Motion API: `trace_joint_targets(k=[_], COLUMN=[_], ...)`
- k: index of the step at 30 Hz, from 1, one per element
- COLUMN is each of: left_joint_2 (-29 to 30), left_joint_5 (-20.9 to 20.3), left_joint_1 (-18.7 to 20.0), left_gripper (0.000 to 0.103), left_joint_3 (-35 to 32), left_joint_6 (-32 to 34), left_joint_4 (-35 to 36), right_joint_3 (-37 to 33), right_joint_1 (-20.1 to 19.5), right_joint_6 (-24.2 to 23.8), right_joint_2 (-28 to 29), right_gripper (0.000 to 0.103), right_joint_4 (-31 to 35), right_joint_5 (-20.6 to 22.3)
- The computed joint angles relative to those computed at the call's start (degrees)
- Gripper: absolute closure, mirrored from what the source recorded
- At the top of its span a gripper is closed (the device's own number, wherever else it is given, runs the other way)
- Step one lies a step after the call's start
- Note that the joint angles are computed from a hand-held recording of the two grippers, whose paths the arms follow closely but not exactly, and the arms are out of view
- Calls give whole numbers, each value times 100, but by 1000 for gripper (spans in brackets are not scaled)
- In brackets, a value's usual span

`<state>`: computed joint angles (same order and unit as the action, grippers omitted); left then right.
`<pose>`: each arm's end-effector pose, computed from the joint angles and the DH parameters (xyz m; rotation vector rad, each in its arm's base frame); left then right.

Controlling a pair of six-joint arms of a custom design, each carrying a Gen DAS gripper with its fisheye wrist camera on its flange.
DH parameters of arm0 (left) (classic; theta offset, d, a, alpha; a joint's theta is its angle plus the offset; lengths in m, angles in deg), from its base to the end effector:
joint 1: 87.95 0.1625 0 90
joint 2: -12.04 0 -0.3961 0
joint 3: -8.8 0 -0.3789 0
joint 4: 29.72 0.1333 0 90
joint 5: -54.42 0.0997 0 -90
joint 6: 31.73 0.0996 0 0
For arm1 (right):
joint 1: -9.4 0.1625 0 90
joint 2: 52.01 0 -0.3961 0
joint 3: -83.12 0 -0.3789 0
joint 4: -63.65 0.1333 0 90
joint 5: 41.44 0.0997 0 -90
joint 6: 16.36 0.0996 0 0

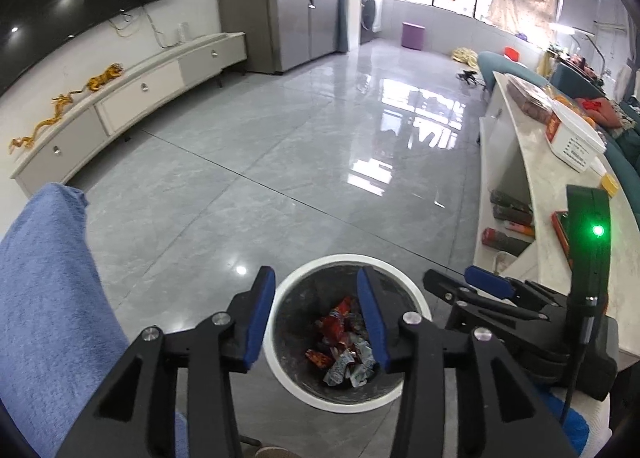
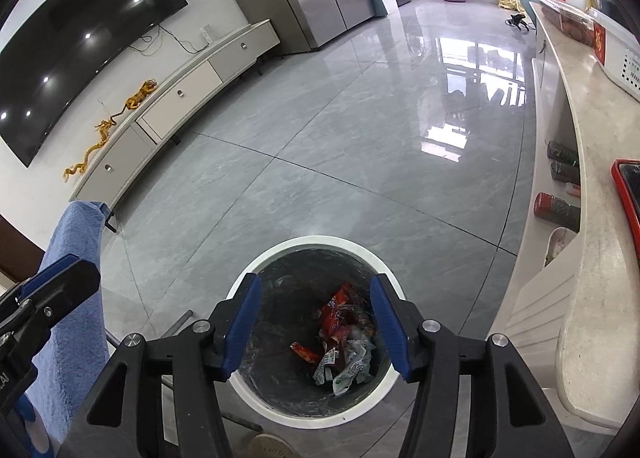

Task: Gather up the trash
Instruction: 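Move both open tools back toward the purple bag and white tissue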

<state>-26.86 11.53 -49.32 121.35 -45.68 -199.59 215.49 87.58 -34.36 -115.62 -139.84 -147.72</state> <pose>-0.2785 -0.4866 -0.0089 0.7216 2.3093 -0.6797 0.0107 -0.4635 0.1664 -0.0123 -2.5316 0.9119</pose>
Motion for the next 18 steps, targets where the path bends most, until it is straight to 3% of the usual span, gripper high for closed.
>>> trace_joint_targets(k=[7, 11, 18], left_joint_2=[-256, -555, -1218], left_joint_5=[866, 1293, 1706], left_joint_1=[-216, -336, -523], left_gripper=[61, 42, 42], left_joint_3=[425, 770, 1402], left_joint_6=[-307, -719, -1411], left_joint_4=[-421, -544, -317], right_joint_3=[47, 58, 104], right_joint_1=[111, 285, 656], right_joint_6=[-72, -96, -189], right_joint_2=[-18, 4, 94], right_gripper=[47, 47, 46], right_joint_4=[-77, -137, -318], right_joint_5=[9, -68, -233])
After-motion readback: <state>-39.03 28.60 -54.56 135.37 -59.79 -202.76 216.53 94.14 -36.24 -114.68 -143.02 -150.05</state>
